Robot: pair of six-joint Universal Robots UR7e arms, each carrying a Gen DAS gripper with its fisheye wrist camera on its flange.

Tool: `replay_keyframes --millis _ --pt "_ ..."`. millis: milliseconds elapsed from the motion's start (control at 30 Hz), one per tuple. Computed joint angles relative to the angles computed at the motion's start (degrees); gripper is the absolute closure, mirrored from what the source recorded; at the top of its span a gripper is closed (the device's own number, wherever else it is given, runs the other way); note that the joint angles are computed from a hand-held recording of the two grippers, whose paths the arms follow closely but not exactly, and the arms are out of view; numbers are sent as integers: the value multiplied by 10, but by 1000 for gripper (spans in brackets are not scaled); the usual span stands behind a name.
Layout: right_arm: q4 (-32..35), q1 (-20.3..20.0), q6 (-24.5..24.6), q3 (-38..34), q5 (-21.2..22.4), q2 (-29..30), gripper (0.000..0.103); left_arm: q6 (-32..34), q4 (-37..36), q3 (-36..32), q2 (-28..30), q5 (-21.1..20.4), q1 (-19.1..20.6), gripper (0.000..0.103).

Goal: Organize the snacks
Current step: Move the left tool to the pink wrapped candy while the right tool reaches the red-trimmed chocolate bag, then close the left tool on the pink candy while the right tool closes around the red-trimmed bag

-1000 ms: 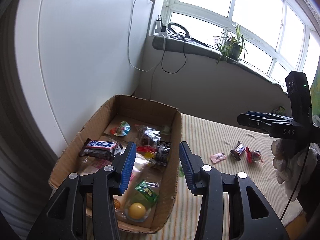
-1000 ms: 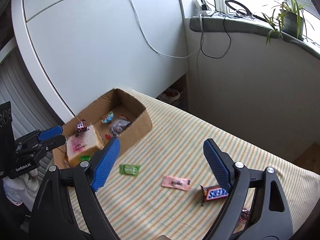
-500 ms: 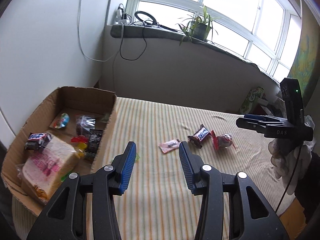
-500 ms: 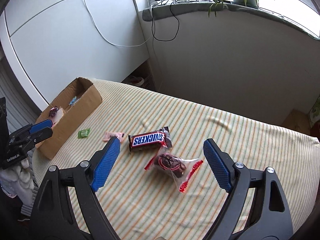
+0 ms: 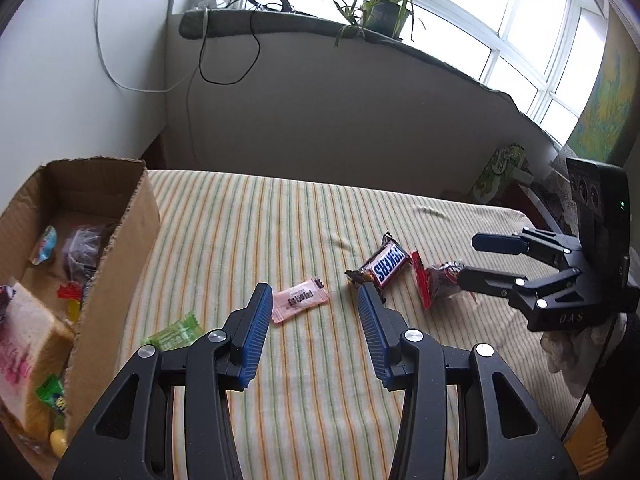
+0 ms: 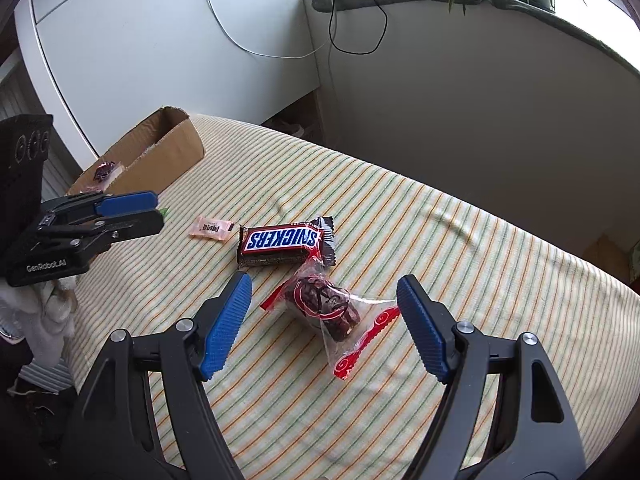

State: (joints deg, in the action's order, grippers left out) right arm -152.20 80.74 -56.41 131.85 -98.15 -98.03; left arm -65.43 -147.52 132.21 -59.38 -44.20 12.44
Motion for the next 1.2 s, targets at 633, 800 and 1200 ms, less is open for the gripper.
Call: replay_keyframes --millis 633,800,1200 --pt "79 -30 7 -47 41 35 27 47 -53 -16 26 -72 73 60" --pt "80 -29 -2 -42 34 35 27 67 34 -38 46 -50 43 62" --pt "42 -5 -43 -11 -8 43 34 62 99 -61 69 -18 31 84"
